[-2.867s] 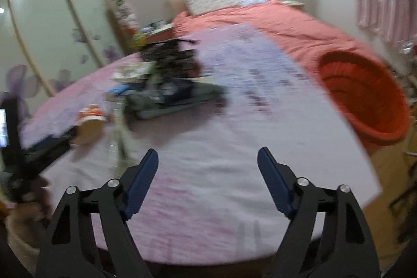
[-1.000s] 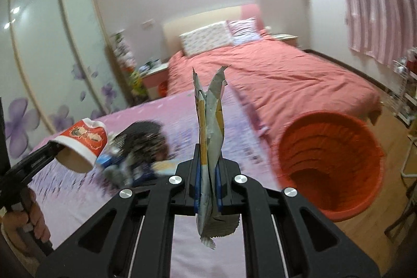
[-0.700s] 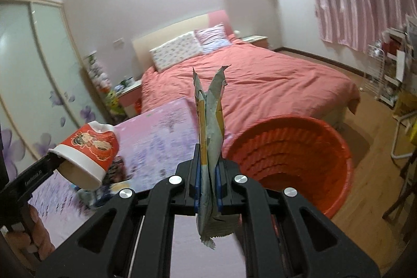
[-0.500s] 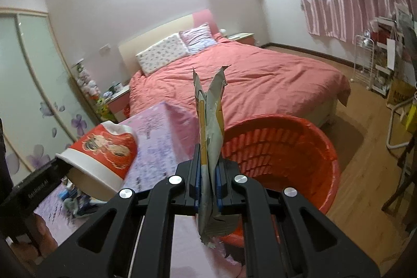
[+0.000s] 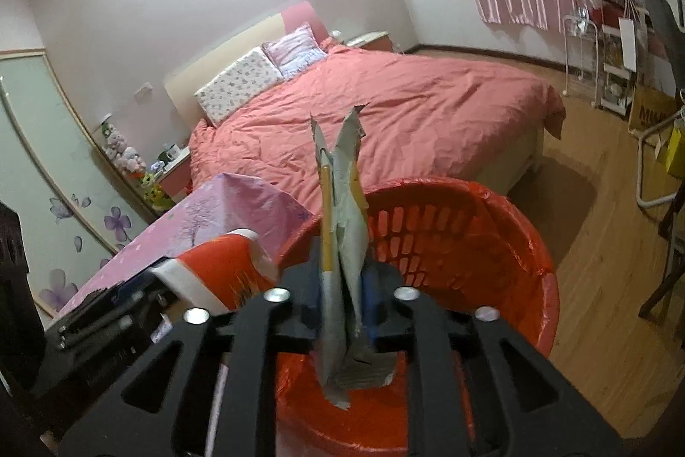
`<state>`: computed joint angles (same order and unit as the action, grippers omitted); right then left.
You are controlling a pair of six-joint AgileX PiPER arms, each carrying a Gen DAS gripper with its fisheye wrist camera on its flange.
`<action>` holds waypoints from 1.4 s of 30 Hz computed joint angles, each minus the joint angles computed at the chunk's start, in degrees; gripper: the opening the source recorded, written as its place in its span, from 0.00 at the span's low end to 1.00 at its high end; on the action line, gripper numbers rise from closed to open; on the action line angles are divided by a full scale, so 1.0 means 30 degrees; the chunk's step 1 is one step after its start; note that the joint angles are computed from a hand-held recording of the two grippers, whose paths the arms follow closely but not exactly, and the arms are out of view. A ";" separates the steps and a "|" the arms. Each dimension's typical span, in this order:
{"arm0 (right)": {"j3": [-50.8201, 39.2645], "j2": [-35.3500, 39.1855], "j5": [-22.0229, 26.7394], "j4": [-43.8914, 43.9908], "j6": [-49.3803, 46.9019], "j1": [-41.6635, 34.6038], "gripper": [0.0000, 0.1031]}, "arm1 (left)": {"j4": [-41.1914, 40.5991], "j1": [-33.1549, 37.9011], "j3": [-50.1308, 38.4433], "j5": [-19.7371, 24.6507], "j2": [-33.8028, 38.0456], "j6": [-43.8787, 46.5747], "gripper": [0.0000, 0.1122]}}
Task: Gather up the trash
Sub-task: 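Carry the cup and snack bag to the orange basket and release both, then move both tools back over the table toward the blue tissue pack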
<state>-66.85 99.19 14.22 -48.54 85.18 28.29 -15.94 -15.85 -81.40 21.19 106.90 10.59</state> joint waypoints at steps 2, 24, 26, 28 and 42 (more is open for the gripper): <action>0.0108 0.0139 -0.0069 0.0213 -0.0088 -0.0206 0.39 | 0.0214 -0.0056 -0.0256 0.0206 0.0451 0.0006 0.42; -0.1660 -0.0021 0.4151 -0.0771 -0.0314 0.3386 0.56 | -0.0064 0.3530 0.8435 -0.2861 -0.6654 0.2493 0.67; -0.2287 0.0365 0.4480 -0.0419 -0.0845 0.4117 0.56 | -0.1112 0.4541 0.9290 -0.2877 -0.7578 0.3816 0.69; -0.3161 0.1015 0.4792 0.0216 -0.1594 0.4985 0.56 | -0.2255 0.6123 1.0247 -0.2818 -0.8575 0.5269 0.70; -1.2683 0.7189 0.6758 0.6067 -0.8660 0.9511 0.56 | -0.5187 1.6303 0.7793 -0.1106 -0.5710 0.9602 0.70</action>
